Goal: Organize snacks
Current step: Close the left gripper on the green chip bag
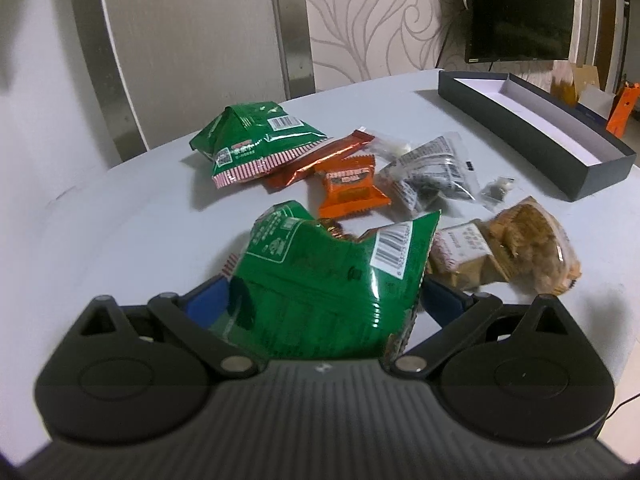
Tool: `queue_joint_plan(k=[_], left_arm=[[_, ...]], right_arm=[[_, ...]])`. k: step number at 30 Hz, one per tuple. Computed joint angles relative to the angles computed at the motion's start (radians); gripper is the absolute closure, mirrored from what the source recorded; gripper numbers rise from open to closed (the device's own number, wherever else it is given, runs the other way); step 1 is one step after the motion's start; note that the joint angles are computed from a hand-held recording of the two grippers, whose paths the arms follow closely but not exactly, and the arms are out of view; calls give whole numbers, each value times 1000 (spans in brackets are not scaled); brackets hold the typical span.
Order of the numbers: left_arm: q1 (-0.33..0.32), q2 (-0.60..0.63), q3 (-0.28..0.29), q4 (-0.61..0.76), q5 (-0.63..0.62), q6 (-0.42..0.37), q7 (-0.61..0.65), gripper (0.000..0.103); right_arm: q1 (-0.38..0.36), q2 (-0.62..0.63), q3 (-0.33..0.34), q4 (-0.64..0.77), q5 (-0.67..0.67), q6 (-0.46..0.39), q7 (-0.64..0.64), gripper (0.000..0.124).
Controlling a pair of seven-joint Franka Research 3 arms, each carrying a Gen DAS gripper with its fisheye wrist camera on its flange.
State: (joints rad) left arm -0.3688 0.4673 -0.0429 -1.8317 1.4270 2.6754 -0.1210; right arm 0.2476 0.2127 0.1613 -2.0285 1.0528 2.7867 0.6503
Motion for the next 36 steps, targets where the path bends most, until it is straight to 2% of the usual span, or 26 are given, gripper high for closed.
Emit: queue_joint_plan(k=[5, 12, 17, 19, 26, 33, 34, 36], left_arm=[[-1, 25, 9, 33, -9, -5, -16, 0], [2, 27, 24, 38, 23, 17, -119, 0], [-4, 28, 23, 41, 31, -11, -147, 3], [-6, 27, 21, 41, 28, -29, -147, 6], [1, 21, 13, 34, 16, -29, -128, 7], [15, 34, 22, 51, 12, 21, -127, 3], [12, 36, 28, 53, 29, 25, -142, 4], [8, 33, 34, 51, 61, 28, -165, 13]], right_arm=[[2, 1, -2, -2, -19, 0, 14, 23], [4, 1, 7, -2, -15, -5, -33, 23], [13, 23, 4, 10, -49, 14, -16, 23], [12, 33, 7, 15, -60, 27, -15, 23], [7, 96, 24, 71, -133, 33, 0, 23], [-5, 186, 49, 155, -189, 51, 10, 23], [-7, 202, 51, 170, -199, 53, 14, 23], [-10, 228, 56, 194, -221, 55, 26, 23]])
